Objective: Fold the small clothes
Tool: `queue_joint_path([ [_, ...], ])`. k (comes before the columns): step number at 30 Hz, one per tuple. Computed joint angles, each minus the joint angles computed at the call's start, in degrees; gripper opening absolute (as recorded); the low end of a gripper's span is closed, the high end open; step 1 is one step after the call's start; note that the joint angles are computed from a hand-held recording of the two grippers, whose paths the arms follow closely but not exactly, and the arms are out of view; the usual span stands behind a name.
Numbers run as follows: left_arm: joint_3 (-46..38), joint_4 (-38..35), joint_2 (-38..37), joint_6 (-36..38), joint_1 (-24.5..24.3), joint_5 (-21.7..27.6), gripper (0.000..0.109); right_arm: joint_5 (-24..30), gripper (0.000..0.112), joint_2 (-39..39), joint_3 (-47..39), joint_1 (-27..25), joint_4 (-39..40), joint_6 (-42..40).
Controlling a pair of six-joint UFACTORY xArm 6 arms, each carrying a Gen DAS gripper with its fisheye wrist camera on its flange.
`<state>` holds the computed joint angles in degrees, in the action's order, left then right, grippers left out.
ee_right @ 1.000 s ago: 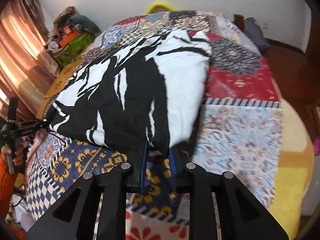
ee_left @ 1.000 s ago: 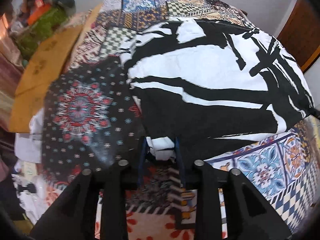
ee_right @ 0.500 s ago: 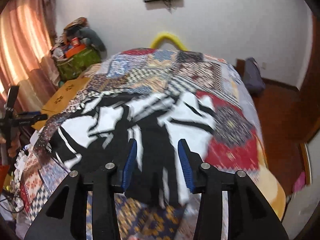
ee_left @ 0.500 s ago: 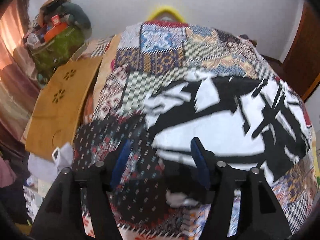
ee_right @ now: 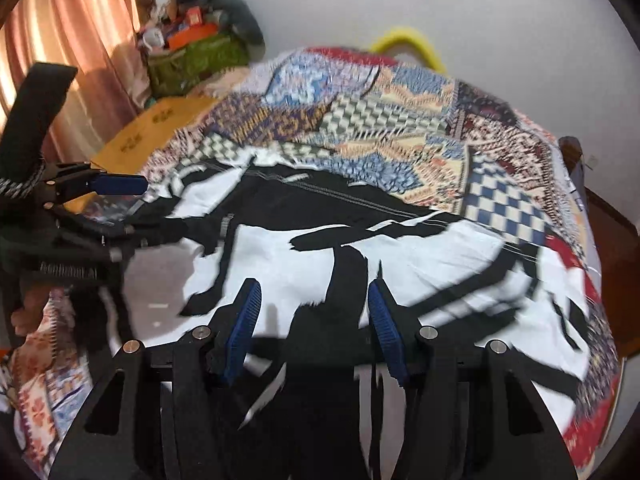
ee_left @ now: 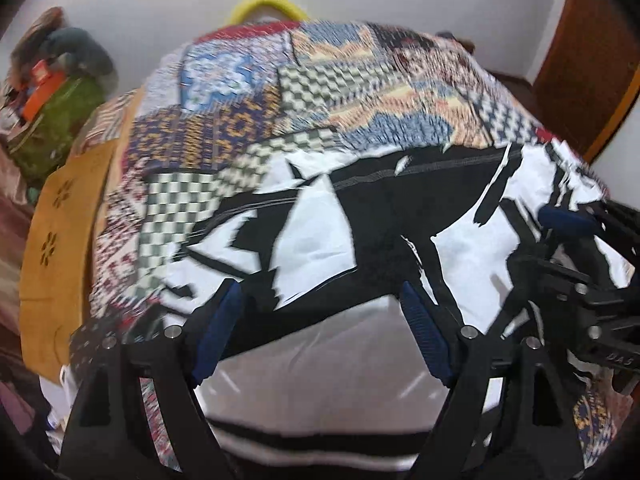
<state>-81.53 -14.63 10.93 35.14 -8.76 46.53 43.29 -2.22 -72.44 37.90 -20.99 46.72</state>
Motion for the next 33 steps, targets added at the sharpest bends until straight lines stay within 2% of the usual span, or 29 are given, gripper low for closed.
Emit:
queue_joint_path([
  [4,-2.5,3.1,4.3,-2.2,-0.7,-0.5,0.082,0.9,0.052,1.3,-0.1,-1.8,0.4,-0.7],
  [6,-4.5,1.6,6.2,-2.1,0.3,0.4,0.087,2.0,0.052,-0.6,1.7,-2.5,-2.4,1.8],
  [9,-5.6,2.1,7.1,-3.5,1.8,-0.8,0.089,3.0,0.052,-5.6,6.6,-4.0,-3.6,4.7],
  [12,-5.0,12.1,7.8,-11.6,2.9,-6.2,0.088,4.7,0.052,-11.2,11.7,-5.4,-3.8,7.8],
  [13,-6.0,13.1,8.5,-12.7,3.6,-5.5,0.088,5.1,0.052,-13.5,13.6,-5.6,-3.8,9.2],
  [15,-7.9,10.7,9.0,-12.1,5.3,-2.3,0.088,4.9,0.052,-16.1,15.4,-5.7,-3.4,10.7],
  [17,-6.8,9.2,7.5,-11.3,6.2,-2.1,0.088,5.8,0.052,-17.5,15.8,-4.7,-4.1,12.1],
  [21,-2.2,4.1,1.7,-6.7,6.5,-1.6,0.088,4.7,0.052,-16.0,13.2,-2.0,-4.2,11.4],
  [26,4.0,-2.2,-5.2,-0.8,4.7,1.1,0.088,0.8,0.053,-9.6,7.6,1.9,-2.5,7.1],
  [29,7.2,-2.9,-7.6,-0.2,3.2,2.2,0.088,-0.4,0.062,-6.2,5.6,3.7,-1.3,5.3],
  [33,13.1,0.6,-10.0,-1.1,1.1,-1.2,0.088,-0.4,0.063,-4.7,6.3,4.3,2.1,3.2],
])
